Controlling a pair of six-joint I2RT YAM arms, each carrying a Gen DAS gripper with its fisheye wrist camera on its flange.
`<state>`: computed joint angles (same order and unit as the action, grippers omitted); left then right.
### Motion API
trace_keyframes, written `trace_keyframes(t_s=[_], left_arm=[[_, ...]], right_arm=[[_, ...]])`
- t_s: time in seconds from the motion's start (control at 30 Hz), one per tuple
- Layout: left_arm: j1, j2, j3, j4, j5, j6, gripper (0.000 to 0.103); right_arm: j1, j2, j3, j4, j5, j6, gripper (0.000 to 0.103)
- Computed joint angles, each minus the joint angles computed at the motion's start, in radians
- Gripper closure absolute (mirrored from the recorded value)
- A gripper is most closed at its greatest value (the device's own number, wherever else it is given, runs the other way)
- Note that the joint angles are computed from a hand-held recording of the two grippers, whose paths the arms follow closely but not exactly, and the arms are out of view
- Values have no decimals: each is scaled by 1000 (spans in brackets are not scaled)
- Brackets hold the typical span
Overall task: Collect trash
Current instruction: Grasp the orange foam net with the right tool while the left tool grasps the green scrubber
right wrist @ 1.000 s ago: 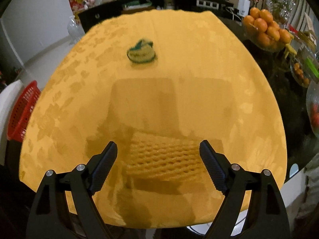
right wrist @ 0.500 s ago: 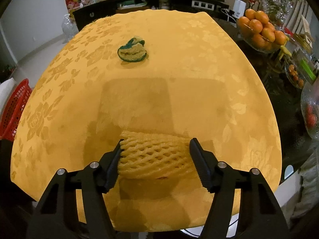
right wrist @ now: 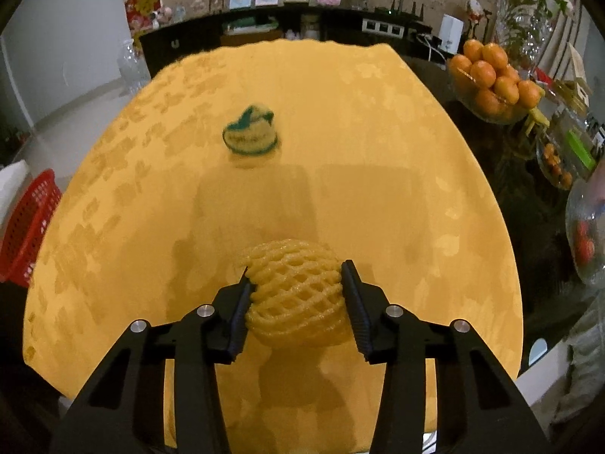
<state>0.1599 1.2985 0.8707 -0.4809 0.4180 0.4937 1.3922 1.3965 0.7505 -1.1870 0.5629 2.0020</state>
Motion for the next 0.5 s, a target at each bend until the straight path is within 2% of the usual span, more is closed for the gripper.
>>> trace_keyframes(t_s=[0.2, 0.5], left_arm=[[-70, -34, -39, 19, -18, -22, 25], [-212, -53, -102, 112, -77, -132, 25]], right_arm=[[-96, -70, 9, -5, 62, -117, 60], [-327, -168, 19, 92, 139, -466, 60]])
